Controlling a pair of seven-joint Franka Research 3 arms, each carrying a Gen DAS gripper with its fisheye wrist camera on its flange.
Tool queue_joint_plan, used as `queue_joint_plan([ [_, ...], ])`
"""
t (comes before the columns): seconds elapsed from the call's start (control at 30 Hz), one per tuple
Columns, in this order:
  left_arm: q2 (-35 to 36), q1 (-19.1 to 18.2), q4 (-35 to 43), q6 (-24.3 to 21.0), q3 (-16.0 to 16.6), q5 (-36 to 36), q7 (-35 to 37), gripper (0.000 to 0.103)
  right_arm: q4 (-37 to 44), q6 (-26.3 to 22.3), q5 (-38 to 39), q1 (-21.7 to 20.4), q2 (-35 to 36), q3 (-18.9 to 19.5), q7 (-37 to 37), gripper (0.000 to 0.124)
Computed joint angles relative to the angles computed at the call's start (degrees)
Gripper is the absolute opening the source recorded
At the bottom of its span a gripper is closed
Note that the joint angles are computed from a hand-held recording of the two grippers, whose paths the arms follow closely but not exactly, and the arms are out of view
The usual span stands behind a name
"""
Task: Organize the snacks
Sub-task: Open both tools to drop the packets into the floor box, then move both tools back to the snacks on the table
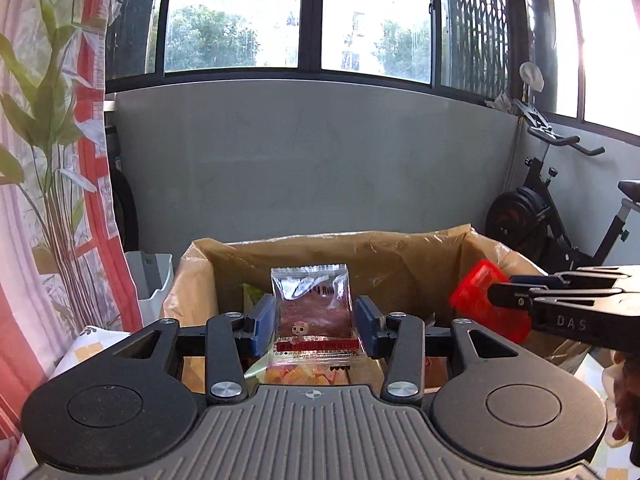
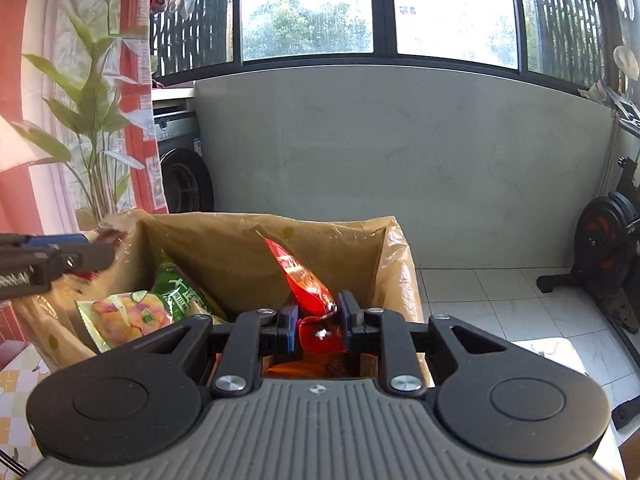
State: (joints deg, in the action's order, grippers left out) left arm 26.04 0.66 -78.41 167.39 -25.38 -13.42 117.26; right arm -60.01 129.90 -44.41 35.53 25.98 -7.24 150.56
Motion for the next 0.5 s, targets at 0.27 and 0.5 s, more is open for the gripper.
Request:
queue_joint_plan([
  [0.27,-5.63,5.35,-7.85,3.09,-4.91,-5.66,6.71,0.072,-7.16,2.91,-6.63,1.42,-5.48,0.96,5.32,0.048],
  [0.5,-13.03,11.01,-15.27,3.52,-9.66,-20.69,19.86,0.079,-13.06,3.99,-11.46,1.09,-10.17,4.05,8.67,0.049],
])
